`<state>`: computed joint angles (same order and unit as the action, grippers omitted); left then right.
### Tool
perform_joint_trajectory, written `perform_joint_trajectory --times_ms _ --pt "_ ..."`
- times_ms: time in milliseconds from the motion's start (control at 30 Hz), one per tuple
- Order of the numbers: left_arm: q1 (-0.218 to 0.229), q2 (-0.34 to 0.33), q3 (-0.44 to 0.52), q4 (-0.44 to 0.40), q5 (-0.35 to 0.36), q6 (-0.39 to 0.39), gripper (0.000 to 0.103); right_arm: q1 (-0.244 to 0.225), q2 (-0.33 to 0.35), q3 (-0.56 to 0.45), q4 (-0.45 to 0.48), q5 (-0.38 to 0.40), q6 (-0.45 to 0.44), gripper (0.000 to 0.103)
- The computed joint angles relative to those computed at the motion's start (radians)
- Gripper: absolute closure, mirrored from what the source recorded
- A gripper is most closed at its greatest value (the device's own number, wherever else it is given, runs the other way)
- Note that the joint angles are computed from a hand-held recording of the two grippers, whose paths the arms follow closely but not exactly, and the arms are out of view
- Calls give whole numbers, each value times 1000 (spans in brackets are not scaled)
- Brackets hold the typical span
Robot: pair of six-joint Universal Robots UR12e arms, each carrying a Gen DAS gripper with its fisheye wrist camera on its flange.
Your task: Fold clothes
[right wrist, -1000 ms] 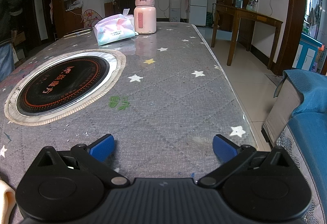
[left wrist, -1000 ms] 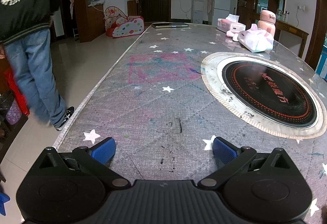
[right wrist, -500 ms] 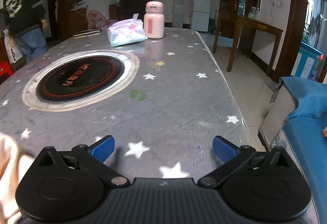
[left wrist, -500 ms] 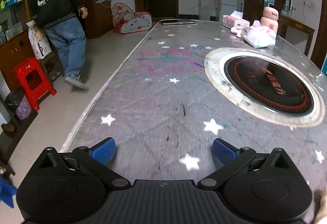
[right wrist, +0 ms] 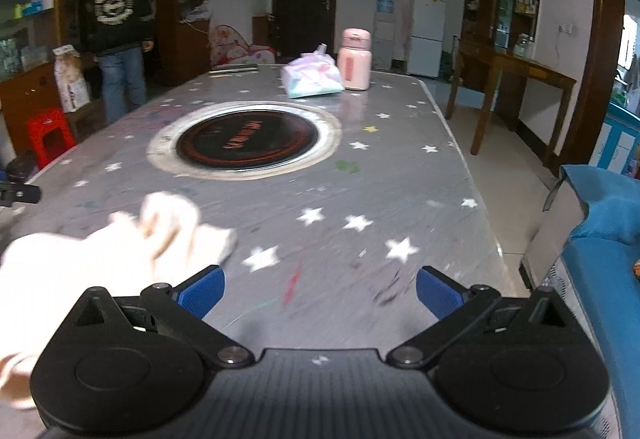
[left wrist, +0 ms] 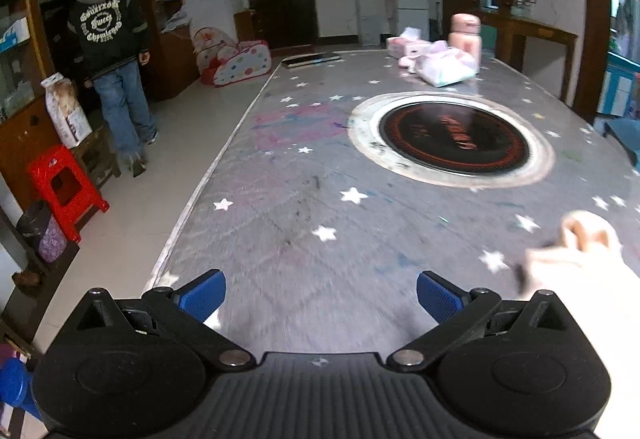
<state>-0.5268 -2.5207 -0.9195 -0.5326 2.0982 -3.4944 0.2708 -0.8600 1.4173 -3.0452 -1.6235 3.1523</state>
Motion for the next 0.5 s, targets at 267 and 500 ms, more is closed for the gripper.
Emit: perform_joint_trajectory --times_ms 267,500 --pt "-44 78 -137 79 -41 18 0 37 -85 132 -36 35 -39 0" --pt "-78 98 -177 102 -82 62 0 65 -117 188 -7 32 -65 0"
